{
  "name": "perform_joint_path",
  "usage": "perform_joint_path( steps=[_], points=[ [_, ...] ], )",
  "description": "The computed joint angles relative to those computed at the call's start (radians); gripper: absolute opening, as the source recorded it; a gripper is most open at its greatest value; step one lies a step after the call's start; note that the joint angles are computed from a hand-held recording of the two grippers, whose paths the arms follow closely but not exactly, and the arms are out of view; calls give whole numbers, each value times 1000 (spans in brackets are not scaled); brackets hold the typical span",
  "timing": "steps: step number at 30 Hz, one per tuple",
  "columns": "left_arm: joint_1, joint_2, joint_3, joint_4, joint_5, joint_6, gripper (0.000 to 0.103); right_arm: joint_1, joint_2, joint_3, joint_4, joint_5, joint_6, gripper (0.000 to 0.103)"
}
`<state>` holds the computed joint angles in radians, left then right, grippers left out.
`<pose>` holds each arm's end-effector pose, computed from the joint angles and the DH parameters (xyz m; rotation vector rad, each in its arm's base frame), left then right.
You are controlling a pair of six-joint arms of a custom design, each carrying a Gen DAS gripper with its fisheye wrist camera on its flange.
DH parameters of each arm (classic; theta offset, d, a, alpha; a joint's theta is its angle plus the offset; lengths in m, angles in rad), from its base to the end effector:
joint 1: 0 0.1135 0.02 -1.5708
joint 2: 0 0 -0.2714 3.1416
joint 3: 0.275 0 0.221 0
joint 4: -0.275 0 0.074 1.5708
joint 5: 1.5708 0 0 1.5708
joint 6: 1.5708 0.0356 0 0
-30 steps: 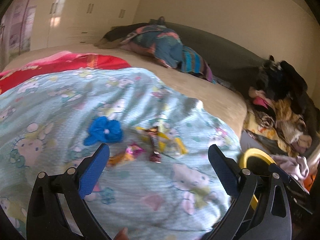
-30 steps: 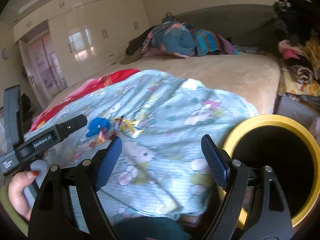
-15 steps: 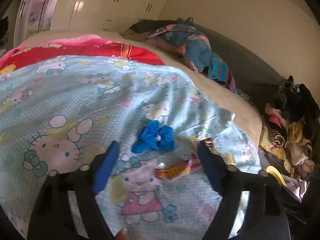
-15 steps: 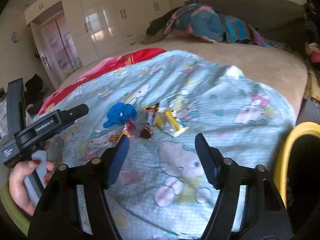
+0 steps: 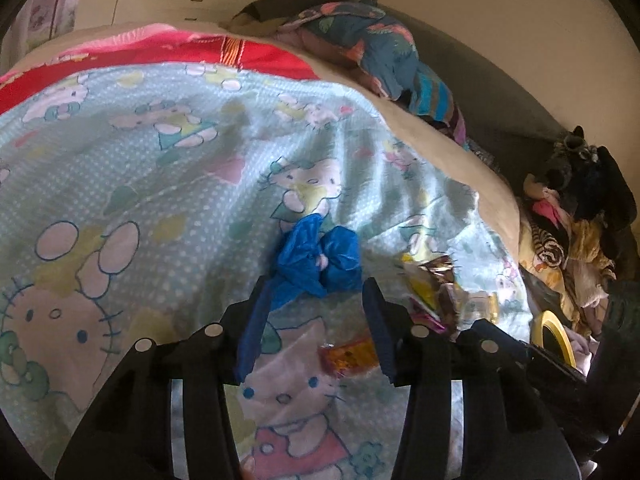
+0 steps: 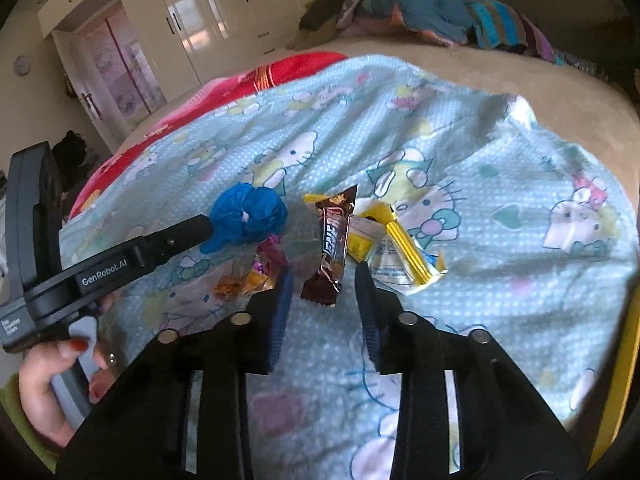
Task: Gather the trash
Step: 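Grasp the blue crumpled item with the left gripper while the right grasps the brown chocolate bar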
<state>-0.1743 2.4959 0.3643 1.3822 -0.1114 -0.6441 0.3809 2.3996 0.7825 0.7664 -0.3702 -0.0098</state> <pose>0.2514 -0.0402 -0.0097 -0.5976 2.2538 -0.2846 0.3116 0.1387 0.0011 -0.6401 2.3519 0.6163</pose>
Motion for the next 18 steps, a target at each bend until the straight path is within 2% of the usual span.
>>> perform_joint_path(
  steps=[3,5,12,14,16,18],
  points=[
    [29,29,25,-6,17,-18,45,9,27,50,-50,11,6,17],
    [49,48,42,-8,31,-35,45,10,44,67,-62,7,9,16],
    [70,83,106,-35,53,-57,45,-31,47,-30,49,-55,17,15],
    [62,81,117,-52,42,-57,34,-56,38,-77,96,-80,25,15],
    [56,79,121,-62,39,-55,12,-79,28,-112,133,-97,35,15],
    [39,83,106,-34,32,-53,8,-105,11,-147,163,-124,38,15]
  ],
)
